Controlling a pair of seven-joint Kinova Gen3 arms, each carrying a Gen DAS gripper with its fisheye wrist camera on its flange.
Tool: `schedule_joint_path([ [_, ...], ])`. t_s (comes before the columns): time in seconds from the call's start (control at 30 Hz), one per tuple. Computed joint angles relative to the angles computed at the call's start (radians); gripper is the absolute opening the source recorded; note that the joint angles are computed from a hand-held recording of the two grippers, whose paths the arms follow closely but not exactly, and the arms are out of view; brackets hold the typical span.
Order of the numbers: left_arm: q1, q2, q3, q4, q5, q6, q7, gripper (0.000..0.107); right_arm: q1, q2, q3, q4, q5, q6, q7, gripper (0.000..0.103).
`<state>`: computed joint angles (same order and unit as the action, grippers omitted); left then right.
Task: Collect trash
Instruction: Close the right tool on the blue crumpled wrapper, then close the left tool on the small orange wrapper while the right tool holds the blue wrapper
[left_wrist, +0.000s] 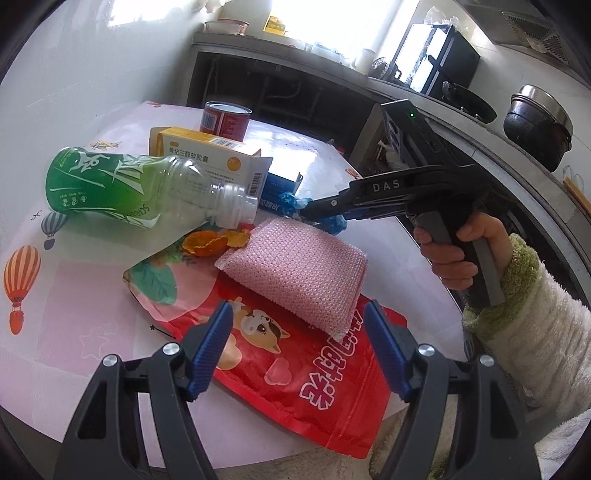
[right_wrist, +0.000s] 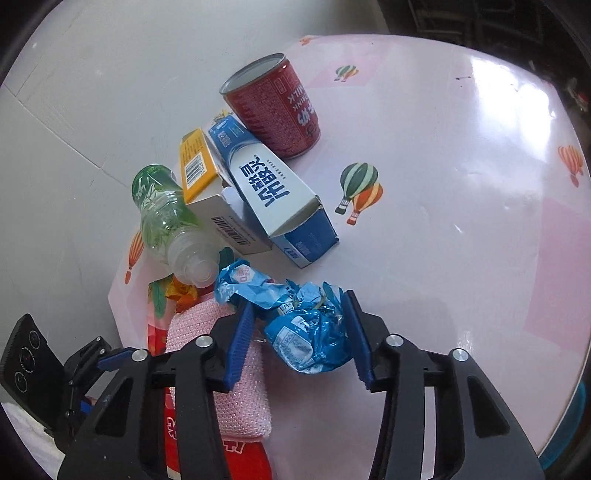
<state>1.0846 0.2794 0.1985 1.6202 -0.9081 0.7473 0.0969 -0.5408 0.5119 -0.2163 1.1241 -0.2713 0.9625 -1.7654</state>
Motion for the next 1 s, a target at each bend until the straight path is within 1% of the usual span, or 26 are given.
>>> schedule_joint_path([
  [0.1,-0.007,0.003,-0.002,-0.002,0.007,-0.008,-0.003,0.071,-0.003,-0.013,0.004,0.023,0.001,-0.015,-0.013,0.03],
  [0.2,-0.012,0.0,-0.01,0.002,0.013,-0.013,0.009,0.071,-0.024,-0.036,0.017,0.054,0.028,-0.035,-0.044,0.027],
  [0.3,-0.02,-0.014,-0.022,0.018,0.0,-0.017,0.046,0.071,-0.035,-0.066,0.023,0.1,0.049,-0.071,-0.079,0.026],
  [0.37,-0.028,-0.016,-0.028,0.017,-0.014,0.004,0.073,0.07,-0.038,-0.092,0.025,0.141,0.058,-0.101,-0.104,0.026],
  [0.4,-0.037,-0.014,-0.027,0.011,-0.016,0.016,0.072,0.066,-0.037,-0.108,0.024,0.167,0.06,-0.124,-0.115,0.026],
  [0.47,-0.059,0.002,-0.02,-0.019,0.006,0.058,0.035,0.057,-0.027,-0.138,0.019,0.218,0.053,-0.161,-0.134,0.026],
  [0.5,-0.071,0.012,-0.017,-0.038,0.023,0.078,0.007,0.055,-0.017,-0.153,0.015,0.243,0.043,-0.18,-0.14,0.026],
  [0.6,-0.097,0.045,-0.02,-0.085,0.069,0.116,-0.077,0.043,0.027,-0.2,-0.005,0.326,-0.01,-0.238,-0.137,0.026],
  [0.63,-0.103,0.059,-0.022,-0.104,0.089,0.133,-0.109,0.037,0.039,-0.21,-0.011,0.345,-0.027,-0.249,-0.131,0.026],
  [0.67,-0.107,0.07,-0.027,-0.115,0.104,0.14,-0.13,0.033,0.052,-0.221,-0.016,0.362,-0.042,-0.257,-0.124,0.026],
  [0.73,-0.112,0.082,-0.039,-0.124,0.128,0.138,-0.164,0.028,0.06,-0.236,-0.018,0.387,-0.057,-0.27,-0.121,0.026],
  [0.8,-0.122,0.094,-0.045,-0.137,0.161,0.137,-0.206,0.027,0.064,-0.246,-0.02,0.404,-0.067,-0.278,-0.122,0.026],
  [0.87,-0.119,0.097,-0.057,-0.133,0.173,0.126,-0.219,0.027,0.067,-0.249,-0.024,0.416,-0.081,-0.29,-0.117,0.026],
  [1.0,-0.108,0.106,-0.07,-0.149,0.192,0.139,-0.25,0.027,0.066,-0.256,-0.029,0.439,-0.099,-0.312,-0.118,0.026],
])
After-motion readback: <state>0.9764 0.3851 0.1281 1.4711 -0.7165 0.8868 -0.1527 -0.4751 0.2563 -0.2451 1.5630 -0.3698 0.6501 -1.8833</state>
